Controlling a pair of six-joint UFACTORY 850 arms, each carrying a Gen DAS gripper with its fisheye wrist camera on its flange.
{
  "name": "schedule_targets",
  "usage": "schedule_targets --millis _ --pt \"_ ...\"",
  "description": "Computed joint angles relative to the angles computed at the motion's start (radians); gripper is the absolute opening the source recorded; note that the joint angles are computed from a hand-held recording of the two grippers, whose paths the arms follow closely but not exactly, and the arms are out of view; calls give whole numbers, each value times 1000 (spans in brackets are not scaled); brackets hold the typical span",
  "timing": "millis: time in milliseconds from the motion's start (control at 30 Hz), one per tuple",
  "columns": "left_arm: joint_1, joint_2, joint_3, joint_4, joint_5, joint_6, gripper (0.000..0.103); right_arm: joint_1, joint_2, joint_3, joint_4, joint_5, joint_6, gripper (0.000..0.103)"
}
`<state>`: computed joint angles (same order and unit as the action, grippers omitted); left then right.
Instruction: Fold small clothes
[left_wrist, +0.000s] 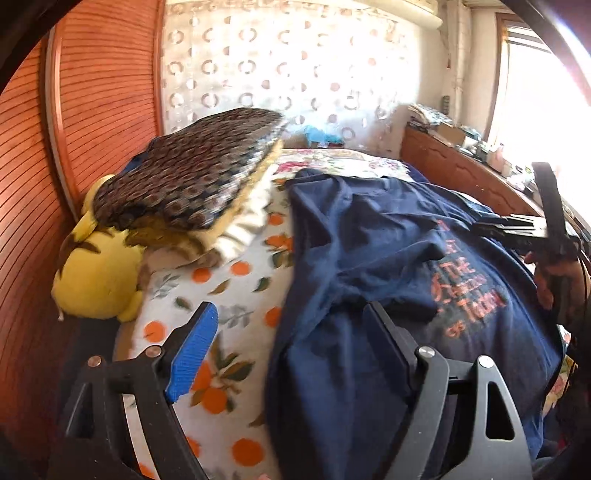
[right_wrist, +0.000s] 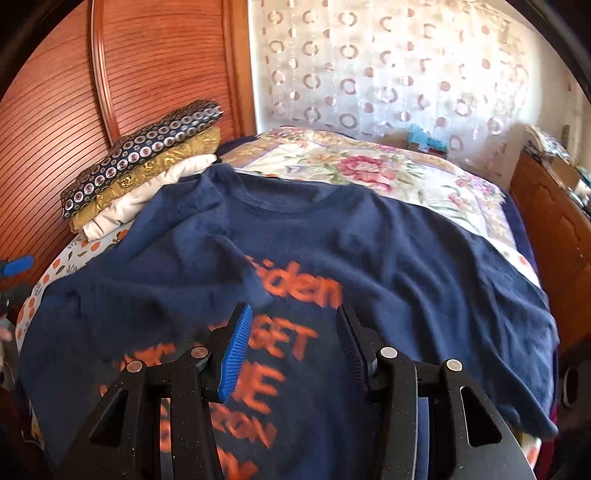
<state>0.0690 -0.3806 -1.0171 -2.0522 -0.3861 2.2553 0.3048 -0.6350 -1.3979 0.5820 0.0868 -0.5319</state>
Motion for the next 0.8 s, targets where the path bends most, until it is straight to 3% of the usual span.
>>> schedule_targets --millis 67,233,467,633,800 --pt "-15 -5 -13 42 -20 -49 81 -17 46 77 -76 34 84 53" --pt "-84 -29 -56 80 -2 -83 81 -60 134 222 171 79 -135 53" --pt "-170 -85 -112 304 11 -266 81 -116 213 376 162 130 -39 53" --pt "-201 -120 -139 474 27 -418 51 -119 223 410 103 133 68 53" --pt "-217 -127 -139 455 93 -355 23 -88 227 417 259 177 -93 53"
